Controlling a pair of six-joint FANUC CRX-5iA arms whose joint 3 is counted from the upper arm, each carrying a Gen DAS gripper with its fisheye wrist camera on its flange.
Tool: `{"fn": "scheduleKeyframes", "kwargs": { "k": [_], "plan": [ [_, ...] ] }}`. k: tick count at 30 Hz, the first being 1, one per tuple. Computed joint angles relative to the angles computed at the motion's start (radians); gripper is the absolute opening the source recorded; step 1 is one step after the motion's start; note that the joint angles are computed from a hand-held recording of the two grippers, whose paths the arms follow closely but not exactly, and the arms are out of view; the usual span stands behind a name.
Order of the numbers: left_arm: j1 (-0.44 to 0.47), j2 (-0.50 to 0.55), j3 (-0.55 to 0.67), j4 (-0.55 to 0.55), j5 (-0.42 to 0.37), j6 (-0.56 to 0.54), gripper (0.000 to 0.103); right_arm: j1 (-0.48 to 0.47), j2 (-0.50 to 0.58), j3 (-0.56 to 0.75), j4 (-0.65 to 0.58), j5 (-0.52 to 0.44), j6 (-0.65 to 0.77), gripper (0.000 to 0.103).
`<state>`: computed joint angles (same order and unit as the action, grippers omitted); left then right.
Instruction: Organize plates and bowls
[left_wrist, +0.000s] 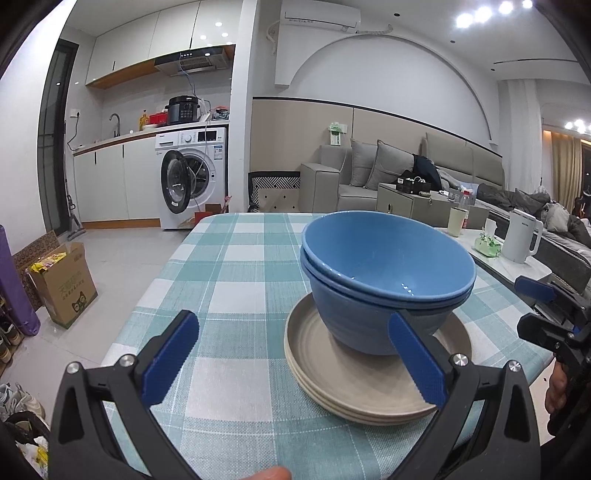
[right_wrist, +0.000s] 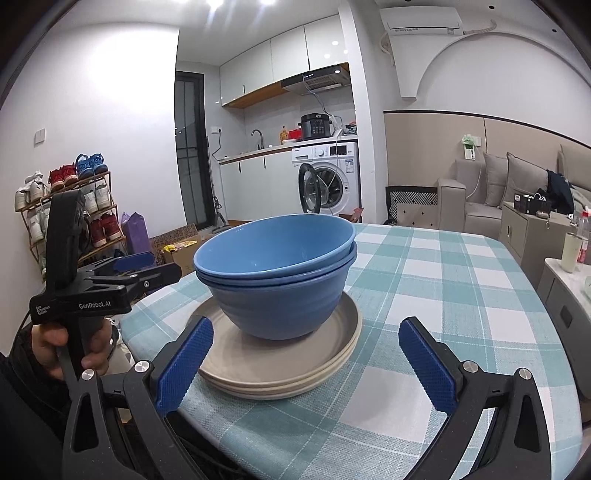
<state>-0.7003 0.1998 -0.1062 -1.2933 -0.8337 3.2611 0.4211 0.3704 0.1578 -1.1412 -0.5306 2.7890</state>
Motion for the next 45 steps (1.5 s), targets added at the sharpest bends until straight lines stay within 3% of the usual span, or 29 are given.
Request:
{"fn": "scheduleKeyframes", "kwargs": {
  "k": [45],
  "plan": [
    [-0.025,0.026,0.012,-0.003,-0.016,-0.035,0.103,0.013,0.006,-0.012,-0.007,0.003,0.045,0.102]
  ]
}}
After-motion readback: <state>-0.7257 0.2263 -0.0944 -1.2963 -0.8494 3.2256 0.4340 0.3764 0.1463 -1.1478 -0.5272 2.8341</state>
